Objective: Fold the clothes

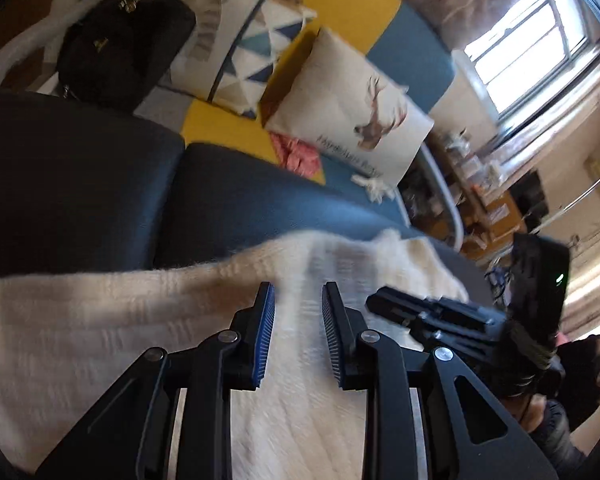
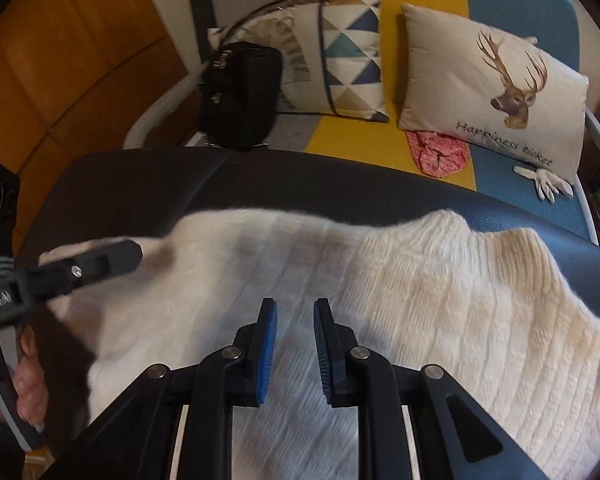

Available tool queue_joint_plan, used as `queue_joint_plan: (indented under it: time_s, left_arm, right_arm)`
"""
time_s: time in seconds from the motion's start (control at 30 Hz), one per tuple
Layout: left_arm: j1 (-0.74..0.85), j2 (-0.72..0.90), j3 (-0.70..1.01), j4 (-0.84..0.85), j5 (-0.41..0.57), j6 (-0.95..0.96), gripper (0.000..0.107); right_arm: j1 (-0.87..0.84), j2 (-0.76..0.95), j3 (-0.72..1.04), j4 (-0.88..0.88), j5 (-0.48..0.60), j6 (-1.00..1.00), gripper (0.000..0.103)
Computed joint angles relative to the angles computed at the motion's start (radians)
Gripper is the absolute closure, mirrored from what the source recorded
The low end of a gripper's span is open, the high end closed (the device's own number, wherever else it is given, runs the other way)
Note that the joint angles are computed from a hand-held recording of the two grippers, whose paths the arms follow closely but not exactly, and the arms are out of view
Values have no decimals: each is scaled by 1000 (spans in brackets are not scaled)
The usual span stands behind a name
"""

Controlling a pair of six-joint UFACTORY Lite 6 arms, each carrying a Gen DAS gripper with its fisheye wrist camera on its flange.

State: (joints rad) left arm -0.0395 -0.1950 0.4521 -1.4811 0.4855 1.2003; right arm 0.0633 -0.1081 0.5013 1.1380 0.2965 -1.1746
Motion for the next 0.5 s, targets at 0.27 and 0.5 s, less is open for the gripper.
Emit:
queue_joint_plan:
  time_s: [0.27,0.5]
  left_arm:
    - [102,30,-28,-88,1,127,86]
    - [319,-331,-184,314,116,-115,84]
  right_arm:
    - [-27,153,87,140,-76,-150,89]
    - [50,-38,-44,82,92,-128,86]
